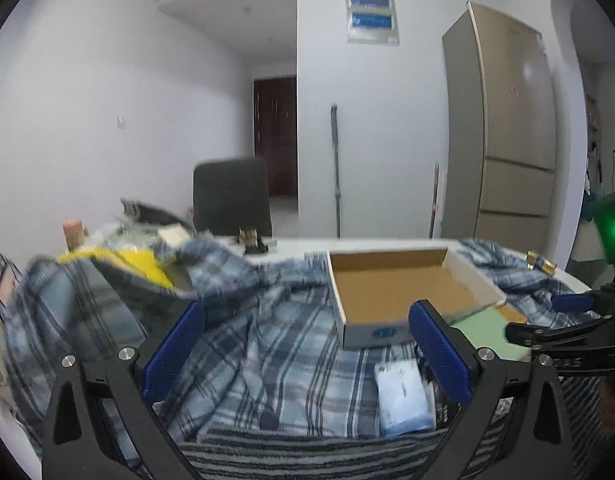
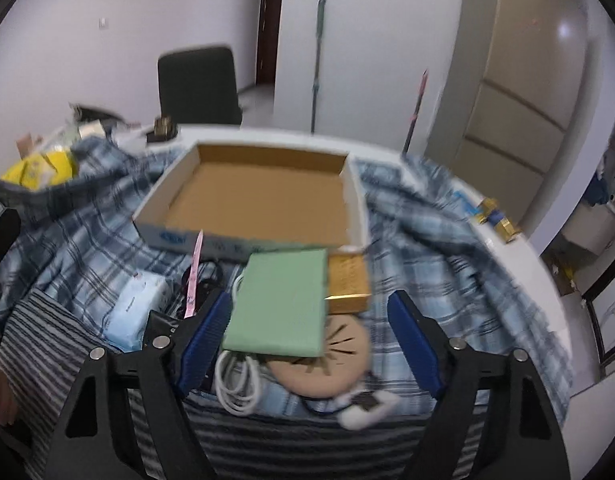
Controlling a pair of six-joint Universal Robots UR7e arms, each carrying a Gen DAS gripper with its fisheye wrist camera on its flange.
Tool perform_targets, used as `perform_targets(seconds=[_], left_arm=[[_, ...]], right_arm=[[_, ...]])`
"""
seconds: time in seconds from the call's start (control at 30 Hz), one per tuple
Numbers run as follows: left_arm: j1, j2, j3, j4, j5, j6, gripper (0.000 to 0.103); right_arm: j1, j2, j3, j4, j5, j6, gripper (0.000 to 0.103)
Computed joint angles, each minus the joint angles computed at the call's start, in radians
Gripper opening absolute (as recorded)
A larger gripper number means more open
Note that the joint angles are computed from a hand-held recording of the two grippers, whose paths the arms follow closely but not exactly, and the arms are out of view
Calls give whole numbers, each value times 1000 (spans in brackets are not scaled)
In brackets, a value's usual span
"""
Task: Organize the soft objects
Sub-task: 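Lower the right tool onto the green cloth pad and close its fingers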
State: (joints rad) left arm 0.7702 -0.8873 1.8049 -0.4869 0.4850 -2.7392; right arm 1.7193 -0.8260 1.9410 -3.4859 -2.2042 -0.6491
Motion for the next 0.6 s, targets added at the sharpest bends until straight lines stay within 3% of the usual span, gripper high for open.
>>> perform_targets(seconds=[0.13, 0.3, 0.47, 0.6], left_arm=[[18, 12, -23, 68, 13, -65, 103], [20, 23, -36, 97, 11, -85, 103], [17, 27, -33, 88, 7, -70, 103], [17, 27, -34, 98, 10, -82, 103]], right_arm=[[-9, 66, -68, 55, -55, 16, 80], [-17, 79, -104, 160, -77, 67, 79], [-15, 108, -123, 172, -108, 49, 79], [-15, 109, -121, 157, -118, 52, 71]])
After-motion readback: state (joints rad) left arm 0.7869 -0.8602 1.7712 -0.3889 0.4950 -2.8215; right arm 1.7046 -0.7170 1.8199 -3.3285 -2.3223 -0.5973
